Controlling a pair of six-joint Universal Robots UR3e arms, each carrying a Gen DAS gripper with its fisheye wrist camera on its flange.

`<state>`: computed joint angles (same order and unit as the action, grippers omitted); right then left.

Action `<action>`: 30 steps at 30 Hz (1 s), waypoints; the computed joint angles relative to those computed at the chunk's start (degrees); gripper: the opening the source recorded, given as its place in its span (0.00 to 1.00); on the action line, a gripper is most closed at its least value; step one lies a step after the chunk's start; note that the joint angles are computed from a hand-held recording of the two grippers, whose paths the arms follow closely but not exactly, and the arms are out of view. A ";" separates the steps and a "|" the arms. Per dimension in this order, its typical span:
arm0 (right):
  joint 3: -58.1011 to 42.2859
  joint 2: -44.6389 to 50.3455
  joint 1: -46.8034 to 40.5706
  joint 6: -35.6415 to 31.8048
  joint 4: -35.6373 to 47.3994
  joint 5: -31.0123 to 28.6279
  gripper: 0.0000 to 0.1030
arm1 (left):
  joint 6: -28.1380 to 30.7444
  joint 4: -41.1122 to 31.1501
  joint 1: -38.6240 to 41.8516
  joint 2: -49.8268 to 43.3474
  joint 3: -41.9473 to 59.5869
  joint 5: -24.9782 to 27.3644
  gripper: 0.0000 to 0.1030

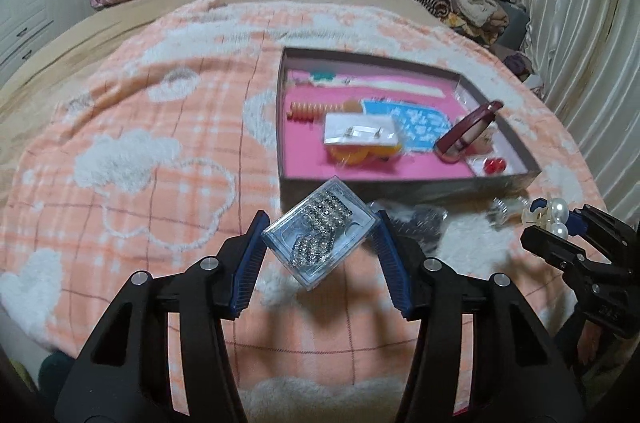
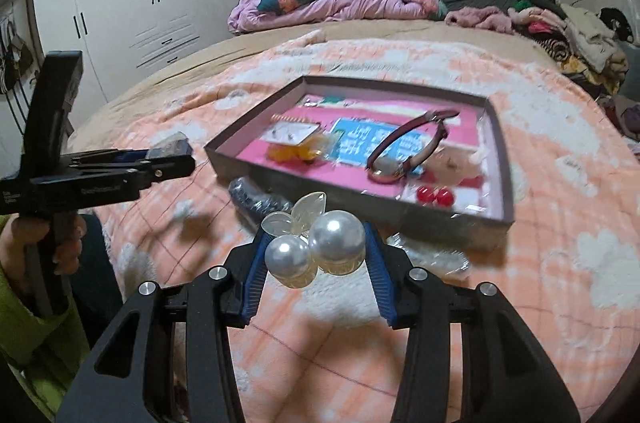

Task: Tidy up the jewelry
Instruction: 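Carry the rhinestone packet and pearl earrings into the box and open both tools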

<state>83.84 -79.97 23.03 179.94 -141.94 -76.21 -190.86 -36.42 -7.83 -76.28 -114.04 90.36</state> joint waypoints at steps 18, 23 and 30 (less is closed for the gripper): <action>1.05 -4.38 -7.52 -1.09 -2.86 0.44 0.43 | -1.65 -0.10 -9.68 -13.12 16.53 4.42 0.43; -1.08 -3.89 -8.92 -1.64 -2.82 0.69 0.43 | -1.46 0.16 -11.67 -17.42 20.82 5.27 0.43; -9.01 -0.08 -9.30 -4.28 0.61 1.87 0.43 | -1.08 -0.21 -12.47 -21.21 25.31 5.72 0.43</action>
